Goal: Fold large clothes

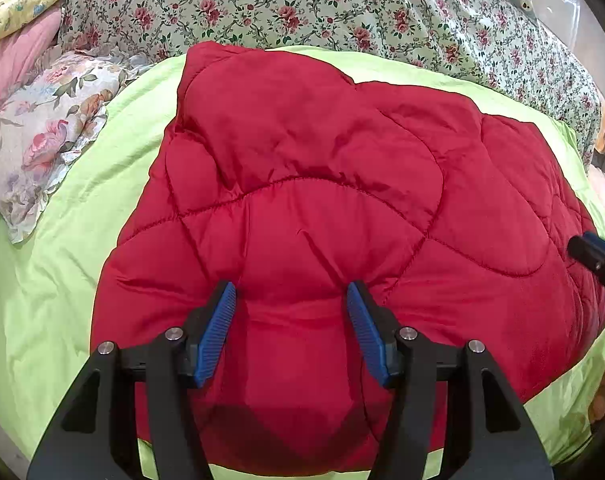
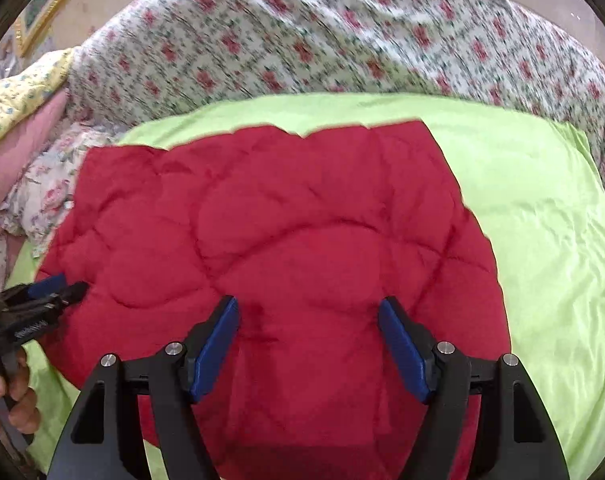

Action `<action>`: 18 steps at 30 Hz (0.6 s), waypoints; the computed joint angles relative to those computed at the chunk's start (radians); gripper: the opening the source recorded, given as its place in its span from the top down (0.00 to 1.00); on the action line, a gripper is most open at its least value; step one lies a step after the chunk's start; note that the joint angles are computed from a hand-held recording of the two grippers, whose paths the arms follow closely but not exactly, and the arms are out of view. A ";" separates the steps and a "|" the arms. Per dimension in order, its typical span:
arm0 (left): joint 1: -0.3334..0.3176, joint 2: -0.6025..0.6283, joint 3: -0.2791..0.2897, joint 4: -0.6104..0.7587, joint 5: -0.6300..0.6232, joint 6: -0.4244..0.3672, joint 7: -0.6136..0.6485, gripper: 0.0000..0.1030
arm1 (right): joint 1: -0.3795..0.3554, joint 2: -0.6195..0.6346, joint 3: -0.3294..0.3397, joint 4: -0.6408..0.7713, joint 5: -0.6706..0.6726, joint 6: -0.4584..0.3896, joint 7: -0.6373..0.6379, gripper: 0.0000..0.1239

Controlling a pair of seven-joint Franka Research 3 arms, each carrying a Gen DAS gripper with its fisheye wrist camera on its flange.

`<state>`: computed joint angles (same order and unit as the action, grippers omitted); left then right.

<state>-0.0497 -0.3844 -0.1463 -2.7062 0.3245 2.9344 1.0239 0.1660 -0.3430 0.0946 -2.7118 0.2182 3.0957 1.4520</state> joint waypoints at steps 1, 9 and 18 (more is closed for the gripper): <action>0.001 0.000 -0.003 0.002 0.001 -0.004 -0.003 0.44 | -0.001 -0.004 0.006 0.003 -0.005 0.002 0.000 0.40; 0.008 0.002 -0.015 0.015 0.022 -0.028 -0.016 0.43 | 0.068 0.046 -0.050 0.055 0.038 -0.041 -0.074 0.40; -0.008 0.012 0.005 0.048 0.011 -0.041 -0.008 0.39 | 0.086 0.065 -0.076 0.087 0.085 -0.068 -0.142 0.39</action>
<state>-0.0577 -0.3723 -0.1417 -2.6581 0.3352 2.8930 1.0155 0.2522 -0.2784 0.0184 -2.6244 0.3035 3.0281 1.3097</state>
